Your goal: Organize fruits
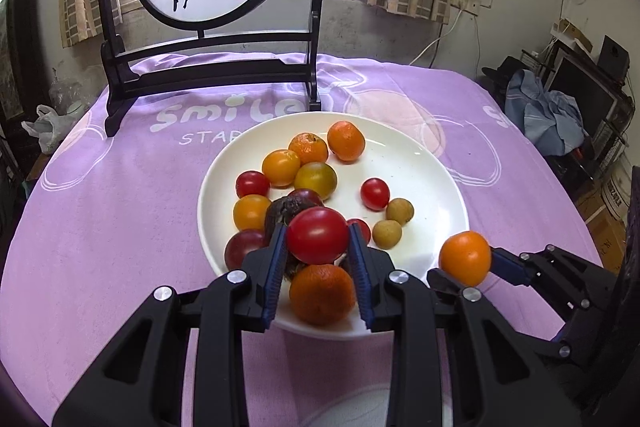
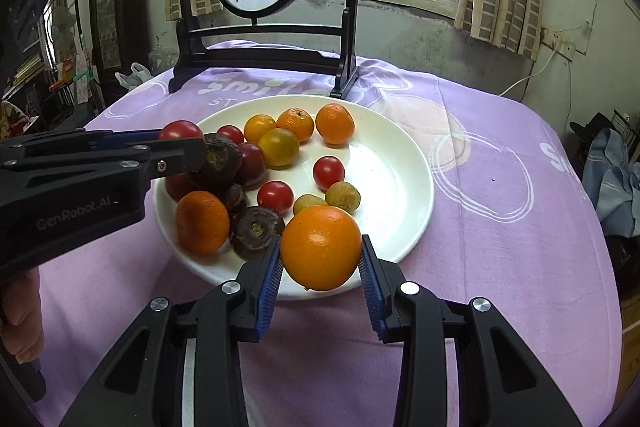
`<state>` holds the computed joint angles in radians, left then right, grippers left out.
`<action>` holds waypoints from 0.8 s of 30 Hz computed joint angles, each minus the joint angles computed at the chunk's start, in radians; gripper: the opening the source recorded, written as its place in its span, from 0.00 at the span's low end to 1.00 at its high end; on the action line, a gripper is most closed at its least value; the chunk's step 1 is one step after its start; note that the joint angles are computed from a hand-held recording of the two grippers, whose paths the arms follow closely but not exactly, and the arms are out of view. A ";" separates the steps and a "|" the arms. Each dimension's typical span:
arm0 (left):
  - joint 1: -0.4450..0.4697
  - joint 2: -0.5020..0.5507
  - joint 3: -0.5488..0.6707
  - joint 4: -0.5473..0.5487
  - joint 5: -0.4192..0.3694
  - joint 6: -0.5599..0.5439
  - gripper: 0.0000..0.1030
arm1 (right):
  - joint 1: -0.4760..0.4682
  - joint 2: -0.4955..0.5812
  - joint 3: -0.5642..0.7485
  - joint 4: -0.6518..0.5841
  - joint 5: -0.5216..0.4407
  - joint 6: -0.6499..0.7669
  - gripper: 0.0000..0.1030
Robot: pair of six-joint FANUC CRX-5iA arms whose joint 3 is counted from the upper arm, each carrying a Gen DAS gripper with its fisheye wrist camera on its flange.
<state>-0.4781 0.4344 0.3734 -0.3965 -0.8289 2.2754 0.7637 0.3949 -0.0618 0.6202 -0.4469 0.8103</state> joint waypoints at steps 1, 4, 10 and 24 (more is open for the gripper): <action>0.002 0.006 0.004 0.004 -0.001 -0.001 0.29 | -0.002 0.011 0.012 -0.002 -0.005 0.003 0.37; 0.006 0.023 0.020 0.010 -0.009 0.005 0.29 | -0.006 0.033 0.036 -0.003 -0.013 0.010 0.37; 0.016 0.035 0.023 0.028 -0.008 0.033 0.61 | -0.018 0.037 0.013 0.061 0.033 -0.070 0.55; -0.049 -0.055 -0.059 -0.094 -0.011 0.178 0.76 | -0.020 -0.085 -0.134 0.039 0.059 -0.117 0.57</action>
